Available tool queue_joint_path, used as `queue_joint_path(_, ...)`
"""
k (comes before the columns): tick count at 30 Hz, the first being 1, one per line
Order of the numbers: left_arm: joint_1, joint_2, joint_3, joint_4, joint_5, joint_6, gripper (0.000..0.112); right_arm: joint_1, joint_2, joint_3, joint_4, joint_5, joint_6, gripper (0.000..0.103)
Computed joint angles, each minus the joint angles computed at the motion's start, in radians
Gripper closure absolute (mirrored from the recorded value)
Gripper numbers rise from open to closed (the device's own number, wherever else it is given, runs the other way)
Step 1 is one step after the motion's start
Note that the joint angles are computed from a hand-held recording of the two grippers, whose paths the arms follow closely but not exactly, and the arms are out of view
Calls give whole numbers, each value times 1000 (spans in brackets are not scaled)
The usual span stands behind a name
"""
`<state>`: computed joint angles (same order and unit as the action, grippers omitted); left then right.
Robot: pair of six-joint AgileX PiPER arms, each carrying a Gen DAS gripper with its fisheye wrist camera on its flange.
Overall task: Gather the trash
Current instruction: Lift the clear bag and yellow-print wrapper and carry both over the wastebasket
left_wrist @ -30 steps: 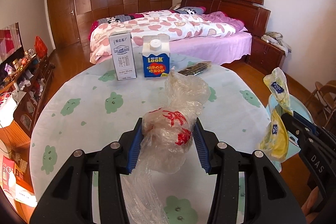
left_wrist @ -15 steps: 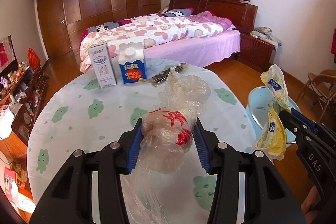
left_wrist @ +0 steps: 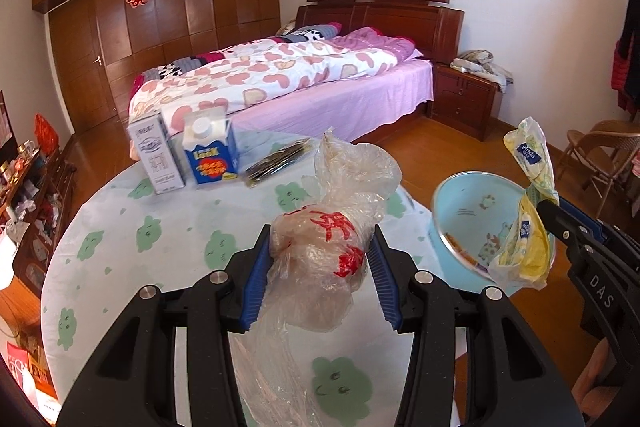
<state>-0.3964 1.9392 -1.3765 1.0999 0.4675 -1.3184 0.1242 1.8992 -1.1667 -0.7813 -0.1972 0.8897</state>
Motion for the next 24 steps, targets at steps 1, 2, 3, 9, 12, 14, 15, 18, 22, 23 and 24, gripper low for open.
queue_joint_path(1, -3, 6, -10, -6, -1, 10, 66, -11, 1, -2, 15, 0, -12, 84)
queue_joint_path(2, -7, 13, -23, -17, -1, 24, 66, -15, 2, -3, 17, -2, -14, 84)
queue_joint_path(3, -11, 21, -38, -32, -3, 41, 66, -25, 4, -7, 18, -1, -10, 84)
queue_joint_path(9, -28, 63, -117, -115, -4, 134, 66, -79, 13, -25, 68, 3, -38, 84)
queue_joint_path(12, -36, 91, -166, -163, -12, 189, 66, -103, 31, -47, 133, 19, -91, 84)
queue_joint_path(14, -40, 114, -204, -210, -26, 239, 66, -117, 44, -59, 212, 29, -160, 84)
queue_joint_path(15, -41, 126, -224, -236, -27, 267, 66, -122, 44, -59, 213, 29, -161, 84)
queue_joint_path(18, -51, 178, -307, -328, -23, 362, 66, -142, 61, -76, 209, 39, -165, 84)
queue_joint_path(22, -64, 260, -433, -448, 6, 477, 66, -184, 99, -127, 11, 61, 3, 84)
queue_joint_path(23, -69, 286, -471, -467, 20, 498, 66, -191, 116, -144, -48, 69, 56, 84)
queue_joint_path(24, -75, 313, -511, -484, 38, 517, 66, -197, 123, -154, -105, 73, 110, 84)
